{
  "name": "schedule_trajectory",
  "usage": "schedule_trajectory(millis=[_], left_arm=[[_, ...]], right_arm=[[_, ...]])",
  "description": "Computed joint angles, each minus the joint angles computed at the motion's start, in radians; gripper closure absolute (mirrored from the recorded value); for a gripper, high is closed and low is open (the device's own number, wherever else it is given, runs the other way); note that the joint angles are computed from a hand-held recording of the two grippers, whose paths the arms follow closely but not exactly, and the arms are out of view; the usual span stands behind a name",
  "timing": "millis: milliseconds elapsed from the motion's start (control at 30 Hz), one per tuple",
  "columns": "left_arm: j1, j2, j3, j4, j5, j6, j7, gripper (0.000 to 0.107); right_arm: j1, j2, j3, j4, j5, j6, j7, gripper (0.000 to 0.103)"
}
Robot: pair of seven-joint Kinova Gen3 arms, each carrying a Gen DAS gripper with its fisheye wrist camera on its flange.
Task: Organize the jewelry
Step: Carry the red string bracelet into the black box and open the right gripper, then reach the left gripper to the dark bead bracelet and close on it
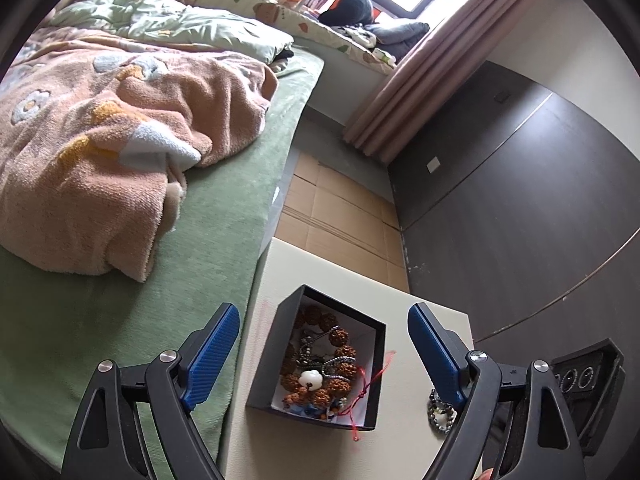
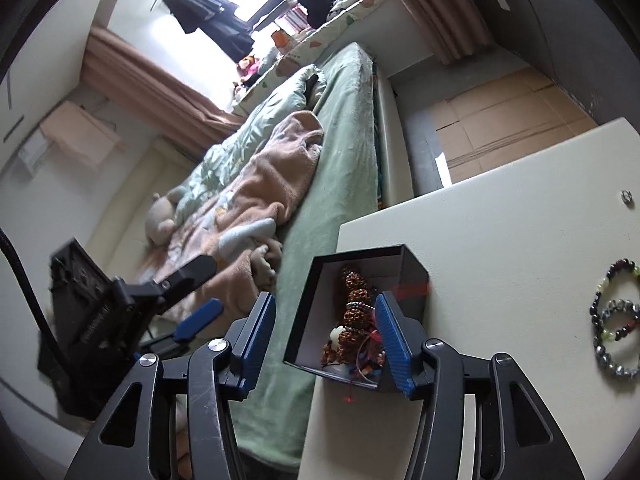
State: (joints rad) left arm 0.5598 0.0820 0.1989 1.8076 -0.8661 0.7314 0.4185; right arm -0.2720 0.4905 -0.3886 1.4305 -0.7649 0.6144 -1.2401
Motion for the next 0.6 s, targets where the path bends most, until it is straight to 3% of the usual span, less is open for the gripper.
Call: schedule_trajectory(millis=[67, 267, 433, 600], left_arm=[[-0.001, 0.009, 0.001, -0.010, 0.012, -0.002, -0.014, 0.021], [0.023, 0.045, -0.009, -0.046, 0.025, -0.020, -0.059, 0.021], [0.056, 0.081, -0.027, -0.084, 0.040, -0.042, -0.090, 0.021], [0.094, 0.130, -0.045, -0.147, 0.063, -0.047, -0.178, 0.021]], right_arm=[[0.045, -0.012, -0.030, 0.027, -0.045, -0.015, 0.046, 0.050], [0.084, -0.055, -0.003, 0.068, -0.090, -0.009, 0.069, 0.050], [0.088, -0.101, 0.064, 0.106, -0.062, -0.006, 0.006, 0.050], [0.072, -0.152, 0.154, 0.133, 0.048, -0.007, -0.134, 0.050]])
